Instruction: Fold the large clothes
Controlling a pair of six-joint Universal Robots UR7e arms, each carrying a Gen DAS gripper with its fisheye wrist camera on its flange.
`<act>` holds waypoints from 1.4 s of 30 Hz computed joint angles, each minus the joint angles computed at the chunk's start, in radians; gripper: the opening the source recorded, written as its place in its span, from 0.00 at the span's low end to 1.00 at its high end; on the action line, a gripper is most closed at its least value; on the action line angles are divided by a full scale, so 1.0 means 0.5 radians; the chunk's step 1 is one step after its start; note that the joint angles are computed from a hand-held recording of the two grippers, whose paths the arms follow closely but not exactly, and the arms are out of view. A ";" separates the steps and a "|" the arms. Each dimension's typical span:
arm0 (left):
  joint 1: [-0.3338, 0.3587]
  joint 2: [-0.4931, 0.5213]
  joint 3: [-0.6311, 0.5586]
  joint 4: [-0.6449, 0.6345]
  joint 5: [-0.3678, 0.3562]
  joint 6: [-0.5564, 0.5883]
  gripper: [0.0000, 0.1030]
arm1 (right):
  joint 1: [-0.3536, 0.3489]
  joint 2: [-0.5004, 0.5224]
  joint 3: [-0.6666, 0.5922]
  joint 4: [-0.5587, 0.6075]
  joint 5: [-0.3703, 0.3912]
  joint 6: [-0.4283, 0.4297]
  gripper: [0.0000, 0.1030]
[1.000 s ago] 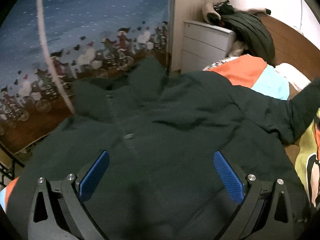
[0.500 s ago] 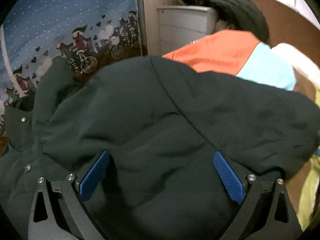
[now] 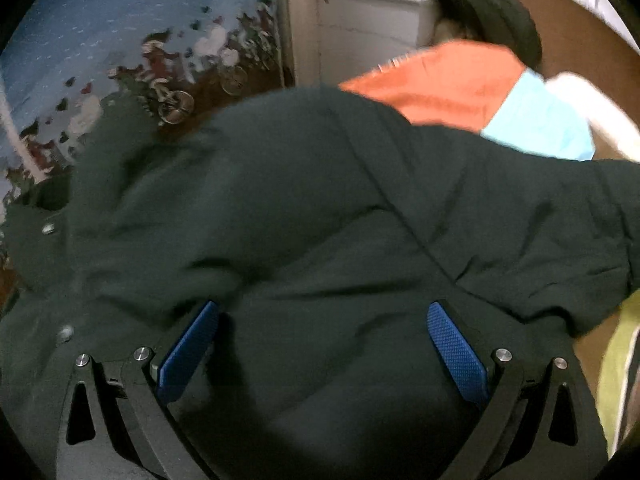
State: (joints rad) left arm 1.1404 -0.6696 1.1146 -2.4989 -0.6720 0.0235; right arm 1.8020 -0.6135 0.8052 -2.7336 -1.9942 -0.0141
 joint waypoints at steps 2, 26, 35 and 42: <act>-0.008 -0.112 0.123 -0.104 -0.021 0.028 0.99 | 0.098 0.015 -0.022 -0.026 0.042 -0.197 0.08; -0.151 -1.693 1.436 -0.066 0.371 -0.377 0.99 | 0.823 0.556 0.232 0.031 0.112 -1.333 0.11; -0.079 -1.646 1.425 -0.365 0.031 -0.228 0.99 | 0.798 0.569 0.454 0.365 -0.096 -1.569 0.80; 0.018 -1.370 1.349 -0.332 -0.081 -0.072 0.99 | 0.714 0.246 0.800 0.157 0.104 -1.464 0.90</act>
